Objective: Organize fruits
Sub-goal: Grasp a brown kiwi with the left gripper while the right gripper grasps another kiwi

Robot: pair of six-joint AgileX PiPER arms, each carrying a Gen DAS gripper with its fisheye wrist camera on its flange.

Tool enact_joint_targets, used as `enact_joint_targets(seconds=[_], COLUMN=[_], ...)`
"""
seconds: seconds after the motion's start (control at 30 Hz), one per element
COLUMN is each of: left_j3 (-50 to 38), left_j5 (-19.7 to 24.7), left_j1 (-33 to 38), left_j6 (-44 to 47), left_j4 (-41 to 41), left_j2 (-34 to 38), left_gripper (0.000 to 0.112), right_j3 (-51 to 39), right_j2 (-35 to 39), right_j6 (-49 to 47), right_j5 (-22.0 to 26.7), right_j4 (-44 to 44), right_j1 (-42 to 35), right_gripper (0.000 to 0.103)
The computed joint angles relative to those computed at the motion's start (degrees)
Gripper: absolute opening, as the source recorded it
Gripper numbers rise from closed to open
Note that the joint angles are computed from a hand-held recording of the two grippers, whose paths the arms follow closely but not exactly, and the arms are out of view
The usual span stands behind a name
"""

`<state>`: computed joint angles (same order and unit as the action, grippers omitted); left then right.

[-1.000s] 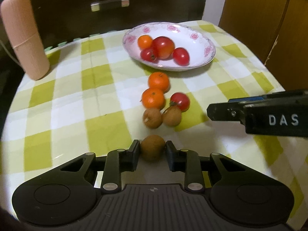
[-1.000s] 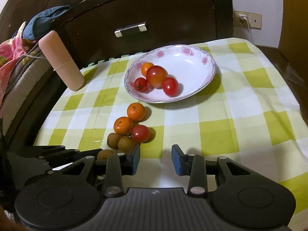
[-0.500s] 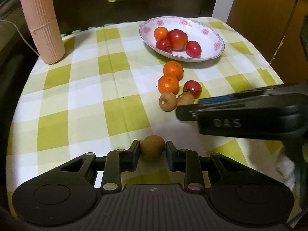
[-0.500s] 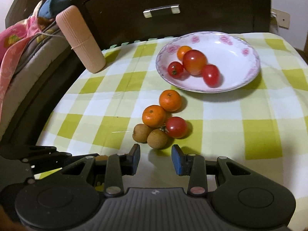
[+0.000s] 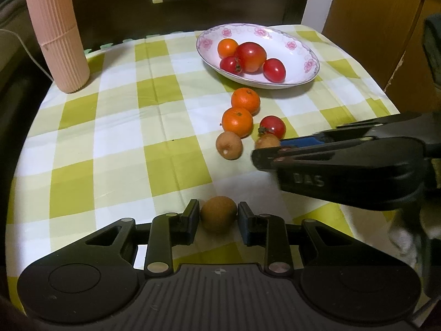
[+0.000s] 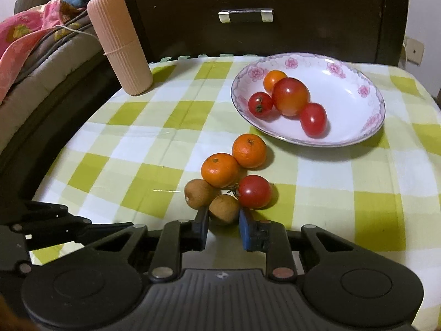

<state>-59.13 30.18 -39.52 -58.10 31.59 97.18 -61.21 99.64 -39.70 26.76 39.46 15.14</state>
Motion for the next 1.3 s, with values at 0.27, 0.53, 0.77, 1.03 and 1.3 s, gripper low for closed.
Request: enact_joint_targets(seconds=[0.27, 0.53, 0.77, 1.03, 1.3], left_j3=[0.3, 1.3, 2.1, 3.5, 3.1], left_j5=[0.2, 1.2, 1.7, 2.9, 2.8], left_j1=[-0.8, -3.5, -3.9, -4.8, -5.0], left_j6=[-0.3, -6.3, -7.0, -9.4, -9.9], left_j4=[0.9, 8.6, 8.5, 9.4, 10.5], left_j2=[-0.3, 0.2, -0.6, -2.7, -1.4], left_gripper=[0.037, 0.04, 0.046, 0.058, 0.058], right_j3=[5.2, 10.8, 13.7, 14.9, 16.3], right_j2=[-6.7, -12.7, -12.9, -13.7, -14.9], right_j6=[1.8, 2.9, -1.9, -2.6, -2.1], right_j5=[4.0, 4.1, 2.0, 1.3, 0.5], right_j4=[-3.2, -7.6, -4.6, -5.0, -5.6], right_j1=[-3.4, -4.6, -5.5, -5.0, -5.1], right_gripper=[0.023, 0.023, 0.025, 0.039, 0.04])
